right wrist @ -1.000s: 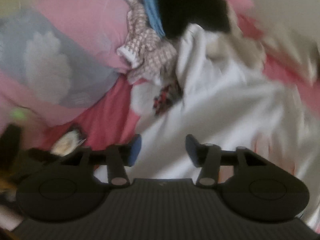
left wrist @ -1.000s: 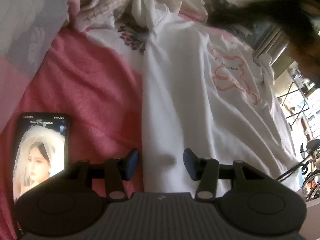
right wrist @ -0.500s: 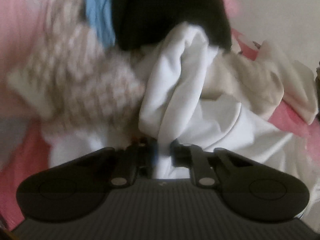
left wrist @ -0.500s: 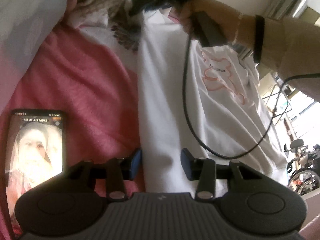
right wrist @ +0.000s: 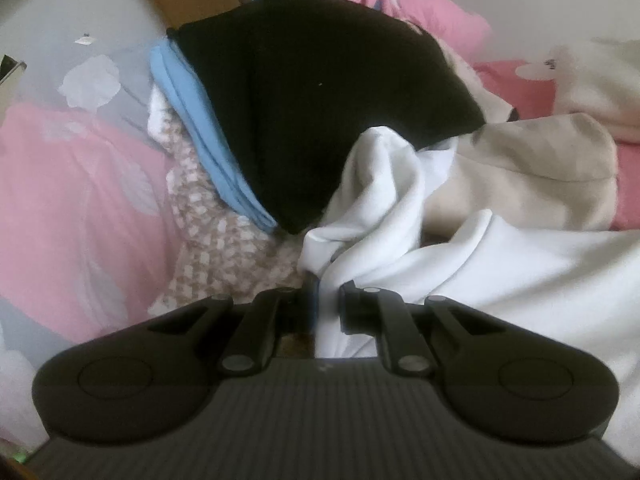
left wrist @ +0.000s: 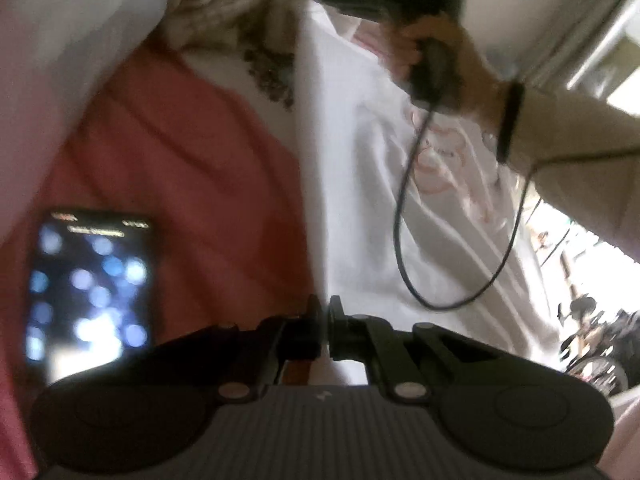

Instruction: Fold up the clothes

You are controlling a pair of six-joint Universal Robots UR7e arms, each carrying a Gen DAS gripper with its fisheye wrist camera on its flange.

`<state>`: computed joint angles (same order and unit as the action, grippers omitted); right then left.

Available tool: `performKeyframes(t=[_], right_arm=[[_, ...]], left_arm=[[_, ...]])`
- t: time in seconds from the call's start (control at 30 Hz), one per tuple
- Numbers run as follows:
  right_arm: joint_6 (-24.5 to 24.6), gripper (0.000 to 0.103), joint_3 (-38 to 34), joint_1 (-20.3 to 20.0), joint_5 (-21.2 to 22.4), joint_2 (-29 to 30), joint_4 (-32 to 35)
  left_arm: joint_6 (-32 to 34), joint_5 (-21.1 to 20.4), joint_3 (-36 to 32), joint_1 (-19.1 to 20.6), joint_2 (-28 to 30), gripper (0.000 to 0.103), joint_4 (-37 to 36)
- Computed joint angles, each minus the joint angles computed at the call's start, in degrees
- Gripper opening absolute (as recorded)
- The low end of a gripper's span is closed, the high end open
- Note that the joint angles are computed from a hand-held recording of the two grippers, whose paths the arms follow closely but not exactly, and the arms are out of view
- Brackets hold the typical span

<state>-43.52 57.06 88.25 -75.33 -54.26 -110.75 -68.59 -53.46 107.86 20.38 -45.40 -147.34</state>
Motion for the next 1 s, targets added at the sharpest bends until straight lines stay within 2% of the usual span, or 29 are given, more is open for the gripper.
performKeyframes(t=[0.2, 0.37, 0.47, 0.53, 0.57, 0.6, 0.63, 0.67, 0.7, 0.73, 0.8, 0.83, 0.87, 0.9, 1.0], right_arm=[[0.0, 0.009, 2.9, 1.4, -3.6, 1.2, -3.1], [1.4, 0.016, 2.1, 2.4, -7.4, 2.3, -2.8], [2.6, 0.03, -2.9, 3.7, -11.2, 3.7, 3.1], [2.9, 0.051, -6.0, 4.1, -12.6, 4.1, 7.0], [3.0, 0.057, -7.5, 4.1, -13.0, 4.0, 9.0], [3.1, 0.068, -9.2, 4.2, -13.3, 4.0, 11.1], [3.6, 0.078, -11.2, 3.7, -12.5, 3.7, 14.4], [4.3, 0.081, -13.7, 2.8, -10.8, 3.4, 18.6], [4.9, 0.083, -16.6, 1.9, -9.1, 3.3, 23.0], [5.5, 0.083, -19.9, 1.0, -7.4, 3.5, 27.6], [6.4, 0.083, -26.4, -1.1, -4.0, 3.8, 36.3], [6.4, 0.083, -27.4, -2.7, -1.9, 2.7, 39.0], [6.4, 0.083, -28.6, -4.3, 0.3, 1.6, 41.9], [6.3, 0.083, -29.5, -6.0, 2.1, 0.2, 44.3], [4.9, 0.083, -30.3, -11.8, 6.6, -4.5, 49.9]], left_arm=[[-4.9, -2.4, -1.5, 0.7, 0.1, 0.003, 6.0], [-6.0, -2.7, -2.9, 1.3, 0.8, 0.007, 7.8], [-6.1, -2.9, -3.0, 1.2, 0.7, 0.01, 7.7], [-6.2, -3.4, -2.1, 1.1, 0.2, 0.019, 5.7], [-6.3, -3.7, -1.6, 1.0, -0.1, 0.029, 4.8], [-5.9, -4.2, -1.3, 1.1, -0.2, 0.04, 3.5], [-5.4, -4.7, -1.0, 1.2, -0.3, 0.045, 2.1], [-5.0, -5.2, -0.7, 1.2, -0.5, 0.052, 0.8], [-4.7, -5.8, -0.6, 1.1, -0.7, 0.053, 0.9], [-4.3, -6.4, -0.6, 1.0, -0.9, 0.053, 1.4], [-3.8, -7.5, -0.7, 0.8, -1.3, 0.04, 3.2], [-3.6, -7.9, -1.0, 0.6, -1.6, 0.035, 4.8], [-3.5, -8.5, -1.5, 0.5, -1.7, 0.023, 6.8], [-3.4, -8.8, -2.1, 0.4, -1.8, 0.018, 9.0], [-2.1, -8.7, -4.8, -0.4, -1.5, 0.008, 16.0]])
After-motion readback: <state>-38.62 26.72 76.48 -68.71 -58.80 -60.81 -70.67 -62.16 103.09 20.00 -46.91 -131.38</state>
